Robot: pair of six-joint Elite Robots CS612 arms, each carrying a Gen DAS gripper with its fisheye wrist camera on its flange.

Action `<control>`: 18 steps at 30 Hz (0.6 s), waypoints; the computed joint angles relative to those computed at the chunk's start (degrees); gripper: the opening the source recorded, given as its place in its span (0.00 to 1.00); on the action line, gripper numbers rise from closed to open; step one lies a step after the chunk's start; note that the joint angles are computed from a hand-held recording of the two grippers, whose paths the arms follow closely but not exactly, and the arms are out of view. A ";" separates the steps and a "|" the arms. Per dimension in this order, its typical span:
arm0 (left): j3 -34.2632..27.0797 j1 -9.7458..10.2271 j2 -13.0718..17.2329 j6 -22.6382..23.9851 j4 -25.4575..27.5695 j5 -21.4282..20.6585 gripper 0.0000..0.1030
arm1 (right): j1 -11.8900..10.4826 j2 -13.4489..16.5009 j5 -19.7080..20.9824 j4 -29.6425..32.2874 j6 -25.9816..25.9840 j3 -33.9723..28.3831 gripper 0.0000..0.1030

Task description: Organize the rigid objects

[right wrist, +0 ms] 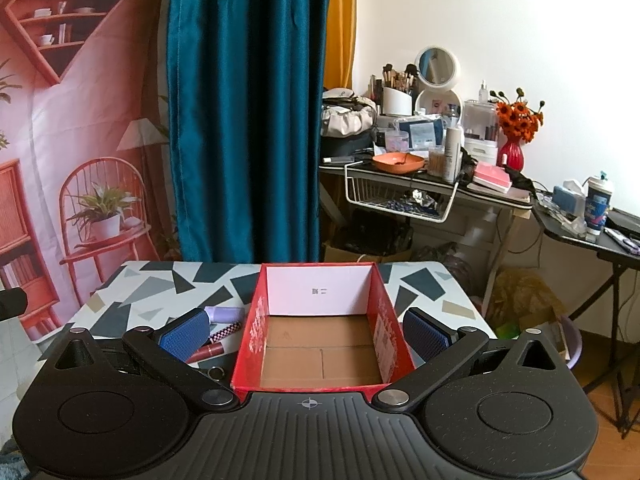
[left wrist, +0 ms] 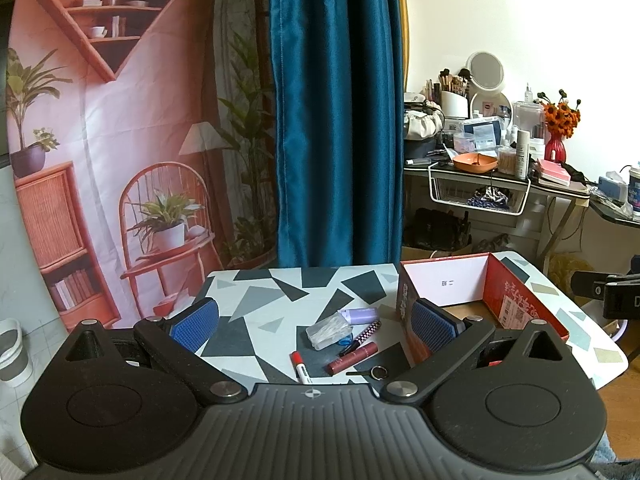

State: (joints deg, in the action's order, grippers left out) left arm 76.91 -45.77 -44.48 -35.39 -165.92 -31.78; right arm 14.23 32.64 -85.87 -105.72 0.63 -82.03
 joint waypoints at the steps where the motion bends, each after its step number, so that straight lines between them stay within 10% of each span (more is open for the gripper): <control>1: -0.21 0.10 0.21 0.71 -0.56 0.09 1.00 | -0.02 0.14 0.36 -1.05 -1.00 0.03 1.00; 18: -7.66 3.43 5.33 0.17 3.90 3.61 1.00 | -3.11 -1.22 3.55 -10.74 3.28 9.13 1.00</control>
State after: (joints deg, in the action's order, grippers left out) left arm 69.25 -42.34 -39.15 -35.22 -162.02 -28.18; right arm 11.13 31.43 -82.32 -116.46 3.91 -72.90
